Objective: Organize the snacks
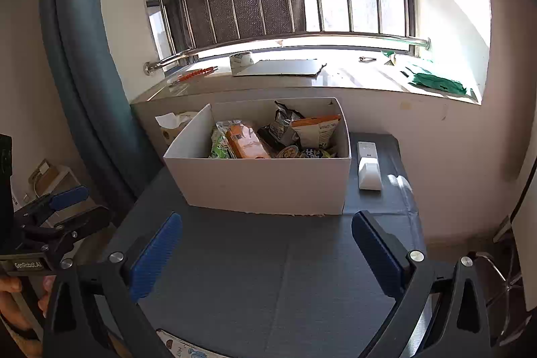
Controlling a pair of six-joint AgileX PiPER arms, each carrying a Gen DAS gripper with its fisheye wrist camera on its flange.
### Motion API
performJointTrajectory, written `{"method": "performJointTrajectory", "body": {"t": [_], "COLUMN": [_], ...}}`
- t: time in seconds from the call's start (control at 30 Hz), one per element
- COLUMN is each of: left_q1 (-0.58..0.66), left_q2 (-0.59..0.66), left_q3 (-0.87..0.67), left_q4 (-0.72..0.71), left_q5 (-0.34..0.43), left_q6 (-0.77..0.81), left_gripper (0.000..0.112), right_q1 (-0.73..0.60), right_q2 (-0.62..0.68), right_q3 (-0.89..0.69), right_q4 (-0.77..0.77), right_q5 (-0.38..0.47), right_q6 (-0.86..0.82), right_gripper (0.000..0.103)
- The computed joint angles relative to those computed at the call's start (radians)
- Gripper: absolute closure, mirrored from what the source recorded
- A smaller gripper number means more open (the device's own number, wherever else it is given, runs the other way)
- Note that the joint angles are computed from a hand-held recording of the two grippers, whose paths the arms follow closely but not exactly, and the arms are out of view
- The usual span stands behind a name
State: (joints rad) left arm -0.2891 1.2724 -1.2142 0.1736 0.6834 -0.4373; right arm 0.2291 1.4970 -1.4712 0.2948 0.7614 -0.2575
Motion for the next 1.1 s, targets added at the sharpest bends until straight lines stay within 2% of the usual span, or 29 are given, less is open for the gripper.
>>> {"method": "performJointTrajectory", "body": {"t": [0.13,0.23,1.1], "left_q1": [-0.039,-0.022,-0.022], "left_q2": [0.014,0.013,0.026], "left_q3": [-0.031,-0.034,-0.031], "left_q4": [0.098,0.037,0.028], "left_q5": [0.029,0.022,0.03], "left_q6": [-0.056,-0.009,-0.032], "left_gripper": [0.009,0.009,0.009], "right_q1": [0.023,0.028,0.028], "right_q2": [-0.007,-0.016,-0.013], "right_q3": [0.002,0.01,0.016], "right_q4": [-0.053,-0.054,-0.036], "right_q5": [-0.007,-0.011,0.011], "right_q6": [0.032,0.026,0.027], "right_gripper": [0.0,0.0,0.0]}}
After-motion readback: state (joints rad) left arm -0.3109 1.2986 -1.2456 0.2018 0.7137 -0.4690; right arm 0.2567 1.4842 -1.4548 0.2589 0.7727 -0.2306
